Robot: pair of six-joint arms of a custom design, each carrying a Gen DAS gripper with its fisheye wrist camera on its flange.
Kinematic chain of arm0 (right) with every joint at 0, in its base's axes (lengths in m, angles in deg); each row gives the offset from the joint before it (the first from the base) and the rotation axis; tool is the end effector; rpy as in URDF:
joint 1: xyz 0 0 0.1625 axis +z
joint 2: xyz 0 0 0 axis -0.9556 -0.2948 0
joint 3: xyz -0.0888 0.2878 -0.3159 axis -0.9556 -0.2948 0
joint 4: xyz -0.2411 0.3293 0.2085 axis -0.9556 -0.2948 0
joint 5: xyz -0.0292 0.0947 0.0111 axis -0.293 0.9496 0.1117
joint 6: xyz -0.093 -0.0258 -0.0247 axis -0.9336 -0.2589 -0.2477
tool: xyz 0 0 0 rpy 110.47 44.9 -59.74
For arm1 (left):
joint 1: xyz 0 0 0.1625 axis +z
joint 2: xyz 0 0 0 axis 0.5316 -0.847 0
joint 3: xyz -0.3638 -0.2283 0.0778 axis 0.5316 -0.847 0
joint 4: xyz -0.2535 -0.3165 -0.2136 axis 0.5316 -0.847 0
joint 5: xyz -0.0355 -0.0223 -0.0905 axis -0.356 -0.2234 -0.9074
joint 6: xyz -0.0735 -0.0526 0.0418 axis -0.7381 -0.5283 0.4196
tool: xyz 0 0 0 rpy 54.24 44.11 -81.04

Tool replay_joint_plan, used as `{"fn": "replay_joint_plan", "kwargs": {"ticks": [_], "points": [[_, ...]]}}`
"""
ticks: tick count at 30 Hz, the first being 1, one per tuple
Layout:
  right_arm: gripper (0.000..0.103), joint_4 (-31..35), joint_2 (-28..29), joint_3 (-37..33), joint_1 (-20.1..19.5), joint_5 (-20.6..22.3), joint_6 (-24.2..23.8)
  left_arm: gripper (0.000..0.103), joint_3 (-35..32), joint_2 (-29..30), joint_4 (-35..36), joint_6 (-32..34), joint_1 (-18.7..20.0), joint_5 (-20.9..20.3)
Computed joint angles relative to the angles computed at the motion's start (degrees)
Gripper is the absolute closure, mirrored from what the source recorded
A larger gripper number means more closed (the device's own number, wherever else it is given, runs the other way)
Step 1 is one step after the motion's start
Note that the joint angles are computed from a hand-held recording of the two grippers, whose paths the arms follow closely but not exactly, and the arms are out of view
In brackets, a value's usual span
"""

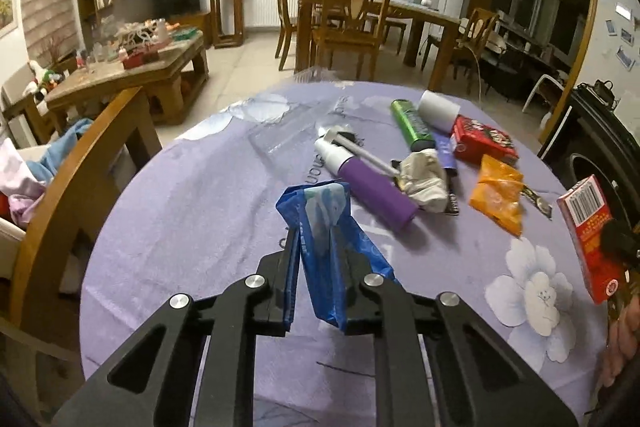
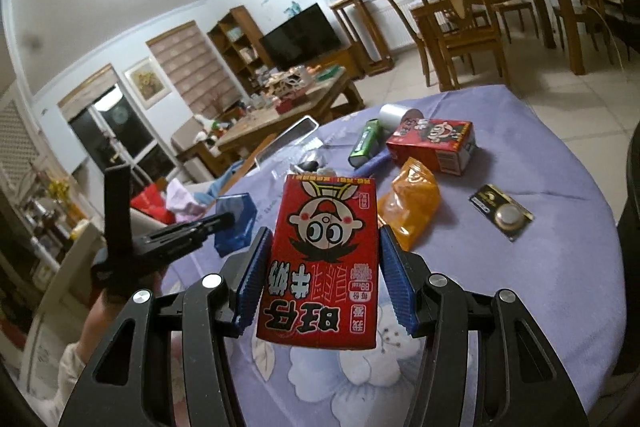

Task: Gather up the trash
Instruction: 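Carry the blue pack and red box to the bin and release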

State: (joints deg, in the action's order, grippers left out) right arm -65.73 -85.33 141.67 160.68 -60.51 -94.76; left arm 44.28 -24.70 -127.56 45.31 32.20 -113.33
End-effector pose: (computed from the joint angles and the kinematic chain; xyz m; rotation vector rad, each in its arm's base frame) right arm 0.1268 -0.8543 0.1660 -1.1306 2.7407 -0.5337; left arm -0.1247 -0.7725 0.1183 -0.0882 2.0618 -1.0725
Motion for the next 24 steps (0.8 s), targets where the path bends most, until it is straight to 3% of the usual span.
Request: {"fn": "replay_joint_plan", "kwargs": {"ticks": [6,11,19,24], "points": [[0.05,-1.35,-1.49,0.17,-1.66,2.68,0.86,0.088,-1.22,1.69,-5.42,3.94,-1.82,-3.12],[0.05,-4.6,-3.02,0.03,-3.51,4.49,1.38,0.088,-6.88,6.64,-8.82,10.11,-4.62,-7.71],[0.051,-8.42,-4.61,-1.56,-6.69,5.54,2.9,0.088,-24.42,18.64,-0.71,16.62,-6.75,-15.07],[0.051,-15.73,-5.01,-3.54,-9.17,6.25,6.38,0.088,-36.18,25.98,5.95,17.61,-6.99,-18.58]]}}
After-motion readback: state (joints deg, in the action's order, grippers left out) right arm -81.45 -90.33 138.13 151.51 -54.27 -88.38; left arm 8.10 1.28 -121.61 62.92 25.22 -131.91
